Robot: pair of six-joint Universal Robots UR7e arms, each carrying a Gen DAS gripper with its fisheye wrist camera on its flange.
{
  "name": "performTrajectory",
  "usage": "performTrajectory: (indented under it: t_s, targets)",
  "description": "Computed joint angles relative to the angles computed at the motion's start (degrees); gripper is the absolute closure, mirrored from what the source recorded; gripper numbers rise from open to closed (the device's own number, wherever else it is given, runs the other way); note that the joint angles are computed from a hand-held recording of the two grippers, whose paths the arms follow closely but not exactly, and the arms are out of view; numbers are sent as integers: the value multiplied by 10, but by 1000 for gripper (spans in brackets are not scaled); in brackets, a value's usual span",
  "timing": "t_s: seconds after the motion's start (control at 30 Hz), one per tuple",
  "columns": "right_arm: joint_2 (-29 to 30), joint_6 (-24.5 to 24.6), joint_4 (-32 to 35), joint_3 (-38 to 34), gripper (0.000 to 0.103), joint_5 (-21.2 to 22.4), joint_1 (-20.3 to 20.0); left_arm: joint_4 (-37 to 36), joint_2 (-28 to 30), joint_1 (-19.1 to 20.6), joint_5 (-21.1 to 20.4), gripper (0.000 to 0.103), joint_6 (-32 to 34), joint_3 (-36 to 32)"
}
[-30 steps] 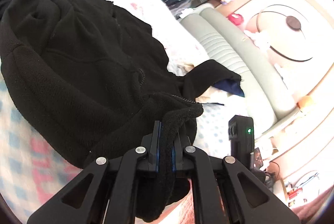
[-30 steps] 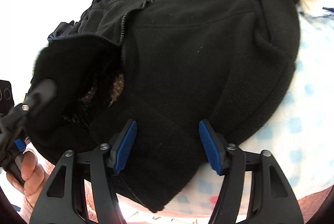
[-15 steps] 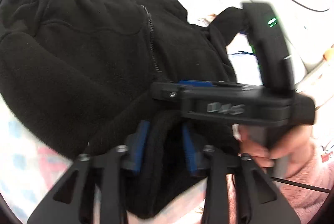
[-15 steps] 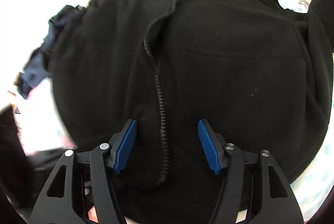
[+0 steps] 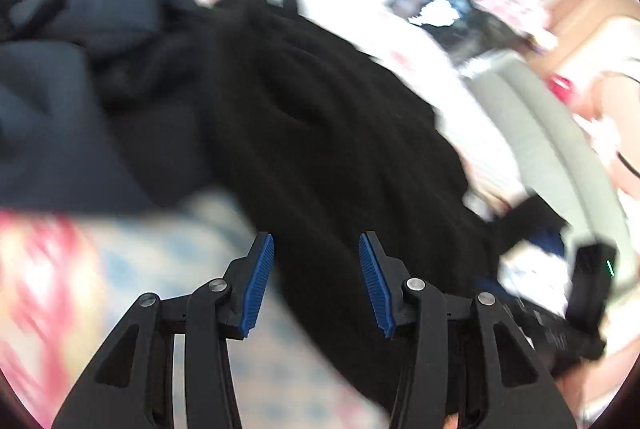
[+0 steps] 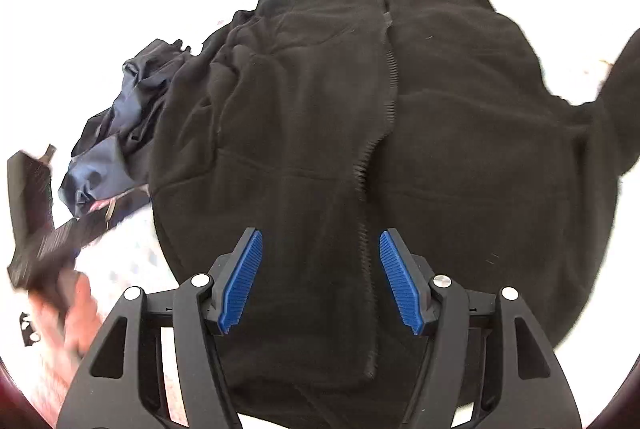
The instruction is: Fold clothes
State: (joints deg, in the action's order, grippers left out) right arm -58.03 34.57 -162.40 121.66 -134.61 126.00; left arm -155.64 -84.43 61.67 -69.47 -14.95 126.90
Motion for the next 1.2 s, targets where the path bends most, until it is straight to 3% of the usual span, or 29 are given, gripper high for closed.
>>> performTrajectory:
  t_s: [0.07, 0.13, 0.27, 0.33, 0.37, 0.43, 0.47, 0.5, 0.57, 0.63, 0.67, 0.7, 0.83, 0.97, 1.1, 1.2]
  targets:
    - [4, 35, 70, -9, 41, -7, -11, 1, 35, 37, -11, 56, 1, -45]
    - [0, 74, 120, -1, 42, -16, -19, 14, 73, 70, -53, 51, 0, -88]
    - [-17, 80, 60, 24, 41, -5, -14, 24, 123, 75, -48, 44, 15, -129]
    - [-14, 68, 52, 16, 41, -16, -7, 15, 138, 70, -52, 54, 36, -138]
    - [-12, 60, 49, 10, 41, -22, -4, 9, 143, 72, -75, 68, 44, -141]
    - [-9, 49, 40, 3, 41, -21, -3, -14, 155, 77, -117, 68, 44, -145]
    - [-8, 44, 33, 2, 41, -13, -4, -21, 164, 72, -115, 68, 40, -146]
    - [-9, 41, 26, 4, 41, -5, -5, -11, 174, 66, -95, 61, 34, -152]
    - [-8, 53, 25, 11, 41, 4, 1, 18, 195, 76, -93, 52, 28, -174]
    - [-3, 67, 27, 13, 41, 9, 5, 29, 207, 84, -98, 55, 22, -189]
    - [0, 76, 31, 13, 41, 12, 6, 30, 207, 85, -99, 72, 24, -192]
    - [3, 85, 36, 12, 41, 14, 6, 29, 203, 83, -99, 83, 30, -192]
    - [9, 103, 68, 7, 41, 10, 7, 1, 165, 40, -39, 93, 86, -160]
    - [12, 119, 100, -6, 41, 9, 10, -44, 88, -6, 9, 94, 121, -107]
    - [16, 127, 101, -9, 38, 9, 16, -88, -19, -56, 48, 94, 100, -33]
    - [18, 130, 94, -7, 35, 17, 16, -104, -79, -84, 115, 93, 60, 34]
